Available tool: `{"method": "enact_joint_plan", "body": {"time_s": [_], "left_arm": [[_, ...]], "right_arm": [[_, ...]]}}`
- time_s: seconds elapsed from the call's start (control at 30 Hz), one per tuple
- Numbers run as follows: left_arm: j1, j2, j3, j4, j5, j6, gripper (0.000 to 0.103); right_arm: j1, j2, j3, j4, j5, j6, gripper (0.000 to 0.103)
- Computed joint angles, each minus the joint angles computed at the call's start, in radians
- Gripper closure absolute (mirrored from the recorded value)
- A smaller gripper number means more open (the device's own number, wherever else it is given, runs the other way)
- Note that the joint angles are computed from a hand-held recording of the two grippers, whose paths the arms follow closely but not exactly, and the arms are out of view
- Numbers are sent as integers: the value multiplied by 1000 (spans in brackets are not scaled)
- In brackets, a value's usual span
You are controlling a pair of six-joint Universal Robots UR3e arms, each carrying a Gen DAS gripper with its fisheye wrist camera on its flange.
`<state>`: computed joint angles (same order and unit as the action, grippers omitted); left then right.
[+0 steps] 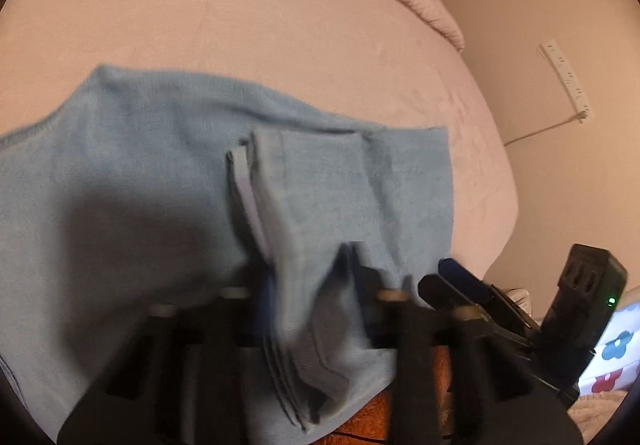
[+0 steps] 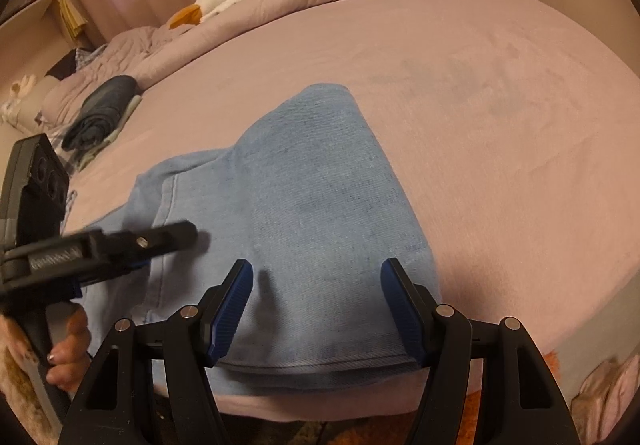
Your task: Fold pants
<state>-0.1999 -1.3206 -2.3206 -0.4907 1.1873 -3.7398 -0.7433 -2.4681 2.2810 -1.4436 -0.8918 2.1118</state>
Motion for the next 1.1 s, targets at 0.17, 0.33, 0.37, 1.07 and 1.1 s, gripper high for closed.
{"method": "enact_joint_plan", "body": {"time_s": [0.17, 0.33, 0.37, 1.07, 1.1], "left_arm": [[-76, 5, 3, 35, 102, -115, 93], [-203, 78, 114, -84, 255, -107, 96], [-207, 107, 114, -96, 261, -104, 96], [124, 747, -59, -645, 195, 48, 100], [128, 745, -55, -651, 195, 52, 100]], "right_arm": [[2, 11, -17, 10, -4, 2, 36], [-107, -36, -94, 207, 15, -112, 36], [-138, -52, -106, 249, 23, -143, 36], [87, -65, 4, -63, -47, 95, 36], [98, -55, 4, -80, -52, 106, 36]]}}
